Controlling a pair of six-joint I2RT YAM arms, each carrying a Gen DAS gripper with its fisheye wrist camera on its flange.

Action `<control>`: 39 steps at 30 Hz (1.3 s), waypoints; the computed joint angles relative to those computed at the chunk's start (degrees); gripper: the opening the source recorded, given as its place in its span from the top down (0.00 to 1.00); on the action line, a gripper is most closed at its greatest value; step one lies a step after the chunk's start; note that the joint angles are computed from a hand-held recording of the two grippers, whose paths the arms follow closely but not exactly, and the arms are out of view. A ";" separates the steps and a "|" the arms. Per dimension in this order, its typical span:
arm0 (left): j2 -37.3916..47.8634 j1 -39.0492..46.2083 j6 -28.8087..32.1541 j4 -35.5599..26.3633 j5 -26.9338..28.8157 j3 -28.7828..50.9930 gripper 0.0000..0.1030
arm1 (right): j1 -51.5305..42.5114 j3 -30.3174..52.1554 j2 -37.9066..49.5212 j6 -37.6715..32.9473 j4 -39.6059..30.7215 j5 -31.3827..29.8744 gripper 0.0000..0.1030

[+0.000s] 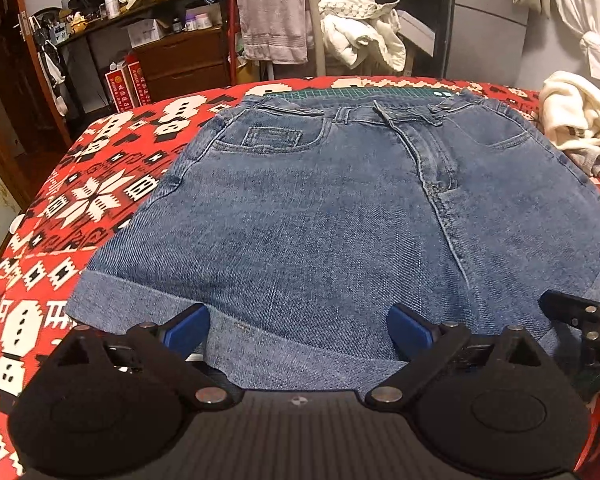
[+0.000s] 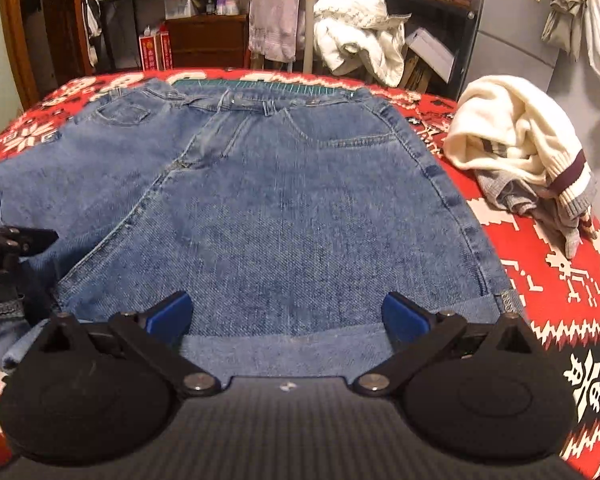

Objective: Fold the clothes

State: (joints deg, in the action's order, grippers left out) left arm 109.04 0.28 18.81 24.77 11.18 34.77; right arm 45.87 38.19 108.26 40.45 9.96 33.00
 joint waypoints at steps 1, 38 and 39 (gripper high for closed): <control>0.55 0.16 -0.49 1.59 0.08 -0.57 0.03 | 0.09 -0.31 0.03 0.29 0.48 0.11 0.00; -18.93 14.63 21.41 -15.06 26.46 -12.60 0.78 | 17.43 -2.15 -13.96 8.55 -5.36 0.03 0.60; -18.74 14.62 22.25 -15.50 26.94 -12.65 0.82 | 17.91 -1.64 -13.35 8.67 -5.30 -0.65 0.67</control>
State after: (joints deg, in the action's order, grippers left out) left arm 90.30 14.90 41.06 9.27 38.12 22.12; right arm 63.78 36.55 94.91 49.12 4.67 32.35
